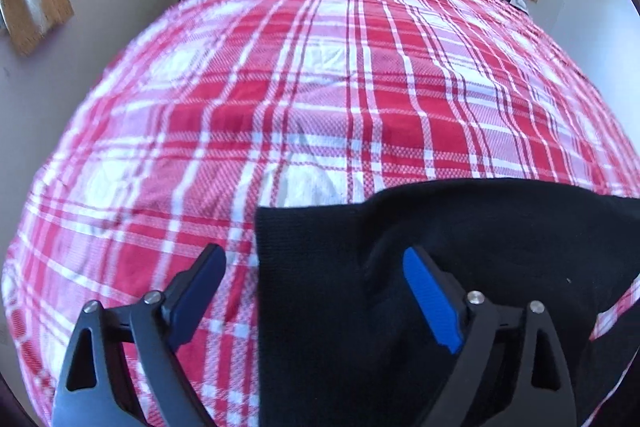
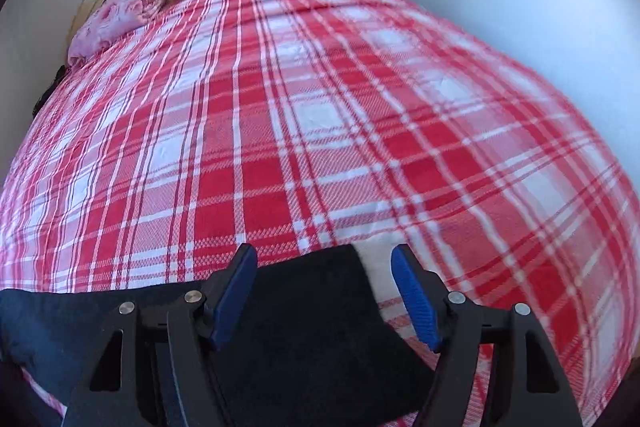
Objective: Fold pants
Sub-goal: 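Lower both grippers onto the black pants edge and close them on the fabric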
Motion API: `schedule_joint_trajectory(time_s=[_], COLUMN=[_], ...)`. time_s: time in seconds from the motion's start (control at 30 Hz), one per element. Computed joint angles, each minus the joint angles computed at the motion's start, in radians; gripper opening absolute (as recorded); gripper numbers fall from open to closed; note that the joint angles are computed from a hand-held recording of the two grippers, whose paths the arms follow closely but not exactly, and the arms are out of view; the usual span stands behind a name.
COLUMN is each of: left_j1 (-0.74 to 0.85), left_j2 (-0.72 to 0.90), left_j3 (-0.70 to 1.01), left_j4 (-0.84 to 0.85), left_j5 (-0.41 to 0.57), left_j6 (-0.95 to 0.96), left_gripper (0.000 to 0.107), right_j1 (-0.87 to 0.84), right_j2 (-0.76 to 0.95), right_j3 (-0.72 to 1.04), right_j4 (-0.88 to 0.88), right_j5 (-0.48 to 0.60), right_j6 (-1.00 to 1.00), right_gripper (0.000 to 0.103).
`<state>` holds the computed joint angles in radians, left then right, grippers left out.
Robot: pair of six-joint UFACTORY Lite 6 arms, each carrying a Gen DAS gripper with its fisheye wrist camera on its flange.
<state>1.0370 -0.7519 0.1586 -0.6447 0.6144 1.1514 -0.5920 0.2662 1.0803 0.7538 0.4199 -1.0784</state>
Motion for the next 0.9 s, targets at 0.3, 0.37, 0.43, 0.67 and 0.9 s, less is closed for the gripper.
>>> schedule_joint_trajectory(time_s=[0.3, 0.37, 0.43, 0.67, 0.9], left_j1=[0.013, 0.027, -0.024, -0.245, -0.166], left_j2=[0.129, 0.189, 0.284, 0.327, 0.283], left_j3=[0.043, 0.078, 0.113, 0.088, 0.085], left_j4=[-0.118, -0.179, -0.195, -0.113, -0.141], left_j5=[-0.011, -0.003, -0.050, -0.252, -0.189], left_j6=[0.169, 0.209, 0.195, 0.014, 0.084], left_gripper=[0.086, 0.086, 0.087, 0.103, 0.080], right_j1=[-0.015, -0.020, -0.022, -0.008, -0.017], right_j2=[0.081, 0.085, 0.094, 0.107, 0.104], right_j3=[0.028, 0.033, 0.044, 0.048, 0.054], right_j4=[-0.023, -0.022, -0.023, -0.021, 0.027], right_j5=[0.005, 0.014, 0.017, 0.003, 0.043], right_j6=[-0.018, -0.028, -0.024, -0.028, -0.088], right_gripper=[0.061, 0.059, 0.058, 0.045, 0.020])
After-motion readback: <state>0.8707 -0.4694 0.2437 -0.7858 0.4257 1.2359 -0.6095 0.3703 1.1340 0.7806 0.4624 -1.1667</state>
